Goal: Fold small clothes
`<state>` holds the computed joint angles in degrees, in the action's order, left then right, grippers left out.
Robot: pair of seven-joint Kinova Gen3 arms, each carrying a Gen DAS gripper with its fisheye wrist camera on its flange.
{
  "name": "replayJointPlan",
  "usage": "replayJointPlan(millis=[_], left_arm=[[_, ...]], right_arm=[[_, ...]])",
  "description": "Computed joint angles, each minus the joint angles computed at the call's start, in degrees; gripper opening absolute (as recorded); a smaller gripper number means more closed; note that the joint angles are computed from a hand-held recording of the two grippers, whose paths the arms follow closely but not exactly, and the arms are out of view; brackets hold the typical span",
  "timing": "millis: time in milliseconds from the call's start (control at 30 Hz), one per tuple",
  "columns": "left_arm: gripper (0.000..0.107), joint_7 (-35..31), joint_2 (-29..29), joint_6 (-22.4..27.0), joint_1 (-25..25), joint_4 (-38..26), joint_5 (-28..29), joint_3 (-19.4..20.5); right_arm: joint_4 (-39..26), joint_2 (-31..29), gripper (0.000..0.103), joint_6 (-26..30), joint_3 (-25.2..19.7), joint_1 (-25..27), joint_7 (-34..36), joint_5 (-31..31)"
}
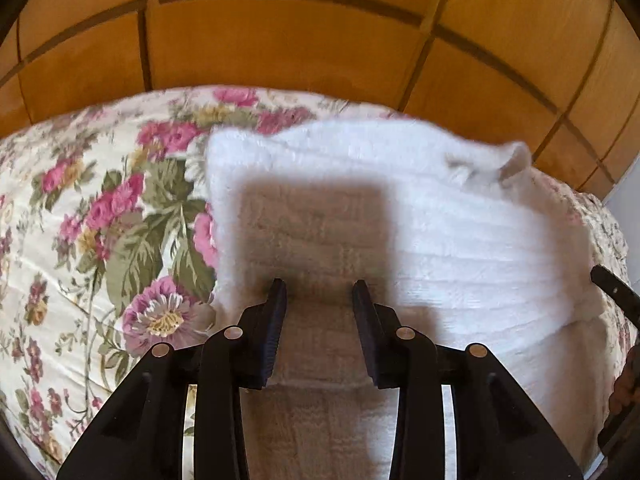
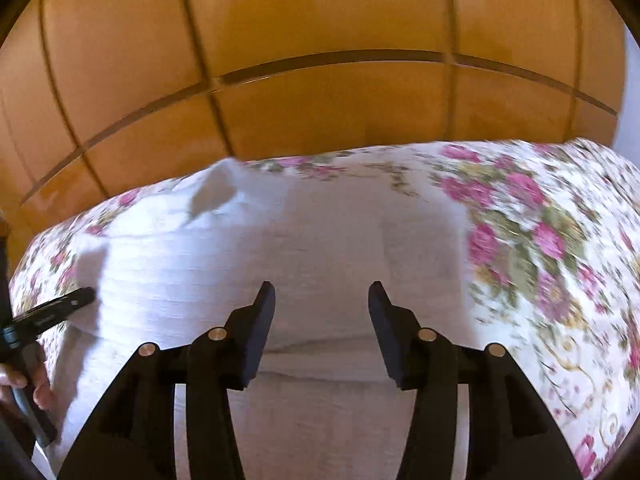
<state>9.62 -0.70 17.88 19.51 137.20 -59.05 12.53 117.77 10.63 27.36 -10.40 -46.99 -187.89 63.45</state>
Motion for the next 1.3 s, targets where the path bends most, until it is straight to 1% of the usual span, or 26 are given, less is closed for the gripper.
replayJointPlan(millis=[33,67,100,133,167,200,233,267,300,333,367,400,433,467,500,533,600,733,767,833,900,1000,1067,1133,1200,1300], left_arm=[[0.034,1.92,0.27,-1.54,-1.08,0.59,-1.63,-0.03],[0.034,4.24,0.66,-2.15,-2.49,0.90,-3.96,0.99],[0.034,6.49,0.96,-2.02,-4.37,1.07,-6.19,3.05],[0.034,8.45,1.13,-1.70,-6.66,1.18,-7.50,5.68],[0.034,9.52,1.24,-1.00,-8.80,1.11,-7.89,8.31],[0.034,10.33,1.26,0.64,-10.20,0.80,-7.34,10.93],[0.034,10.35,1.33,2.97,-10.56,0.22,-5.86,13.00],[0.037,9.44,0.92,5.30,-9.88,-0.41,-3.54,14.12],[0.042,8.20,0.27,7.63,-8.13,-1.06,-1.21,14.22],[0.055,7.82,-0.46,9.96,-7.03,-1.63,0.63,15.11],[0.063,8.19,-1.49,12.29,-6.78,-2.01,1.83,17.06],[0.065,9.29,-3.06,14.62,-6.79,-2.03,2.43,19.70],[0.067,10.04,-3.58,16.95,-6.39,-2.42,2.96,21.28],[0.067,10.24,-4.76,19.28,-4.93,-2.75,4.25,22.46],[0.067,11.34,-5.13,21.61,-2.57,-3.05,4.70,22.60],[0.067,12.49,-5.21,23.89,0.08,-3.48,4.99,22.20],[0.067,14.49,-5.49,28.10,5.39,-4.09,6.06,21.40],[0.067,17.79,-5.24,33.26,16.01,-4.42,6.58,17.22],[0.067,18.26,-5.17,34.15,18.16,-4.48,6.96,16.29],[0.067,19.95,-5.36,35.83,21.74,-4.31,7.56,15.51],[0.067,21.90,-5.03,37.57,26.92,-4.20,7.72,12.93],[0.067,24.98,-4.77,39.67,32.10,-3.77,8.52,11.64],[0.067,27.06,-4.31,40.73,37.36,-3.53,8.75,8.55],[0.067,28.86,-4.01,41.22,40.78,-3.18,9.35,7.03],[0.067,30.93,-3.92,41.64,41.68,-2.52,9.90,8.09],[0.067,32.85,-4.14,42.04,43.41,-1.69,11.37,8.61]], right_arm=[[-1.00,1.84,0.057,-0.05,-0.50,0.66,1.84,-1.40],[-1.79,4.46,0.059,0.81,-0.15,0.26,2.75,-1.86],[-1.85,6.02,0.061,0.85,1.26,-1.21,2.73,-1.40],[-2.04,6.51,0.062,1.81,3.10,-3.73,1.77,0.00],[-1.63,6.75,0.063,2.46,3.96,-5.26,0.05,1.89],[-1.38,6.69,0.063,2.96,3.98,-5.73,-1.26,2.86],[-1.40,6.65,0.063,3.68,3.07,-5.32,-1.64,3.20],[-1.16,6.52,0.063,3.58,2.97,-5.24,-2.13,3.67],[-0.64,6.24,0.063,3.17,2.89,-5.12,-3.27,4.52],[-0.27,5.94,0.063,2.78,2.67,-4.81,-3.94,4.93],[-0.11,5.78,0.064,2.72,2.40,-4.53,-4.19,5.07],[-0.04,5.58,0.066,3.00,2.08,-4.43,-4.27,5.07],[-0.22,5.32,0.068,3.72,1.60,-4.30,-3.47,4.28],[-0.33,4.82,0.078,4.27,1.10,-4.17,-2.50,3.30],[-0.29,4.22,0.089,4.62,0.71,-4.12,-1.93,2.60],[-0.29,3.79,0.093,5.74,0.32,-4.53,-1.98,2.03],[0.13,2.99,0.094,6.38,-0.20,-4.51,-1.51,0.63],[1.60,1.37,0.095,6.04,-1.68,-2.75,2.32,-6.64],[2.20,0.84,0.095,5.50,-1.92,-2.16,3.87,-8.79],[4.07,-0.56,0.095,4.73,-2.11,-2.10,4.72,-10.43],[5.54,-1.85,0.096,4.09,-2.65,-1.91,5.81,-11.85],[8.16,-4.29,0.096,1.83,-3.78,-0.64,9.48,-15.30],[9.84,-5.97,0.097,0.59,-4.70,0.21,12.72,-17.79],[11.37,-7.57,0.097,-0.05,-5.62,0.67,14.39,-19.26],[12.90,-9.11,0.097,-0.48,-6.73,1.09,14.91,-20.42],[15.64,-12.30,0.097,-1.26,-8.64,2.31,14.92,-22.01]])
